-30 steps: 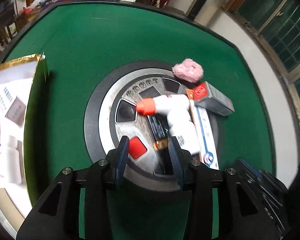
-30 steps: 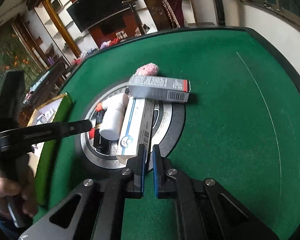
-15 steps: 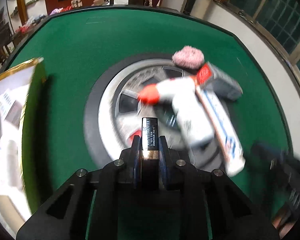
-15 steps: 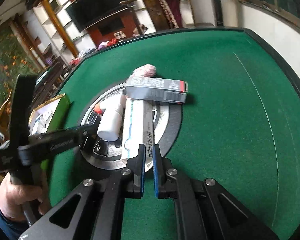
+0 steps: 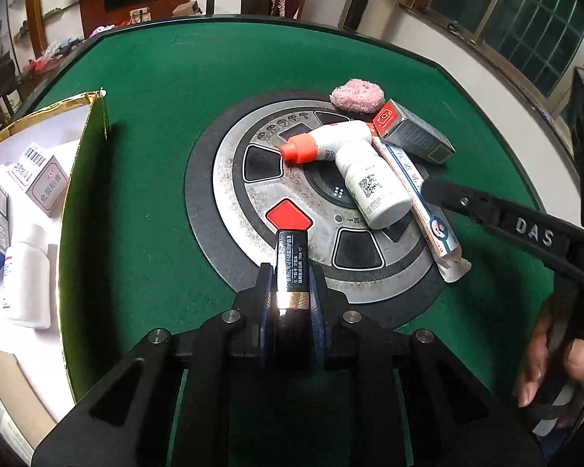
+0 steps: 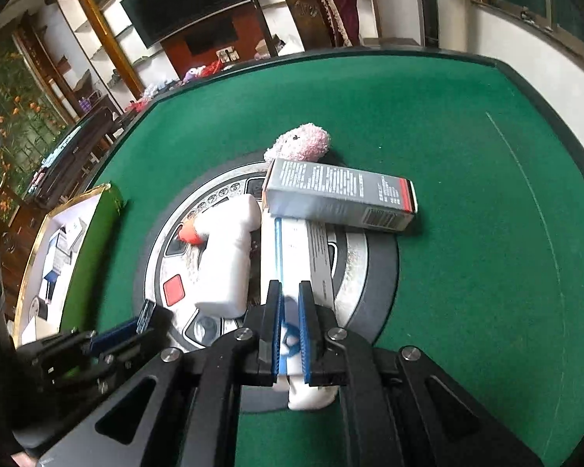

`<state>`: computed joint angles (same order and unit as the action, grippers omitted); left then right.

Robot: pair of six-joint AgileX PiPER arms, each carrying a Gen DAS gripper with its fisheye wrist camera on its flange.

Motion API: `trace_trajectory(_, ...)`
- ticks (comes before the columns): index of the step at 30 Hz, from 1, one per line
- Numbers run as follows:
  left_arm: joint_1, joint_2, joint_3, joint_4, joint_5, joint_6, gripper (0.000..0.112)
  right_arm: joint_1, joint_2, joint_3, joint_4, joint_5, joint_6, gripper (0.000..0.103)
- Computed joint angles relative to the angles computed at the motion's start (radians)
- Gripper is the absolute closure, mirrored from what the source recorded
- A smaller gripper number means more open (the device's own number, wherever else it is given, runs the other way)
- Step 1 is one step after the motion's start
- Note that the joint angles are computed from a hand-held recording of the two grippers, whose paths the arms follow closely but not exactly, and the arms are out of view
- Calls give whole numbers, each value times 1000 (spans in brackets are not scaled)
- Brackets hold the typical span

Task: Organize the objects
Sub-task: 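Grasp the white-and-blue toothpaste tube with the right gripper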

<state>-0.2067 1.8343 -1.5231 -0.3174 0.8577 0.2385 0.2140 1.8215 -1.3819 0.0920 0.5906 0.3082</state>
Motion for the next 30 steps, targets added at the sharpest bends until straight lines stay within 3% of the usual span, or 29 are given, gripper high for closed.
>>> trace_trajectory(4, 2, 7, -13, -12, 10, 5, 95, 19, 25, -48, -52, 24, 56, 95)
trace_trajectory(6, 0, 10, -16, -11, 9, 3, 95, 13, 27, -48, 0, 5, 9, 82)
trace_trajectory(8, 1, 10, -15, -16, 10, 6, 95, 26, 40, -67, -52, 20, 56, 50)
trace_trajectory(9, 2, 10, -15, -19, 10, 7, 95, 45, 37, -67, -134, 16, 117, 46)
trace_trajectory(11, 2, 12, -18, -19, 12, 4, 95, 80, 43, -79, -269, 33, 202, 24)
trace_trajectory(17, 6, 17, -26, -31, 19, 12, 95, 116, 57, -93, -462, 78, 337, 25)
trace_trajectory(21, 12, 20, -30, -43, 24, 18, 95, 50, -12, -4, -288, -2, 213, 27)
trace_trajectory(25, -6, 15, -22, -7, 5, 3, 95, 72, 2, -11, -313, 27, 190, 28)
trace_trajectory(30, -31, 9, -6, 39, -28, -3, 95, 112, 86, -78, -440, 79, 260, 67)
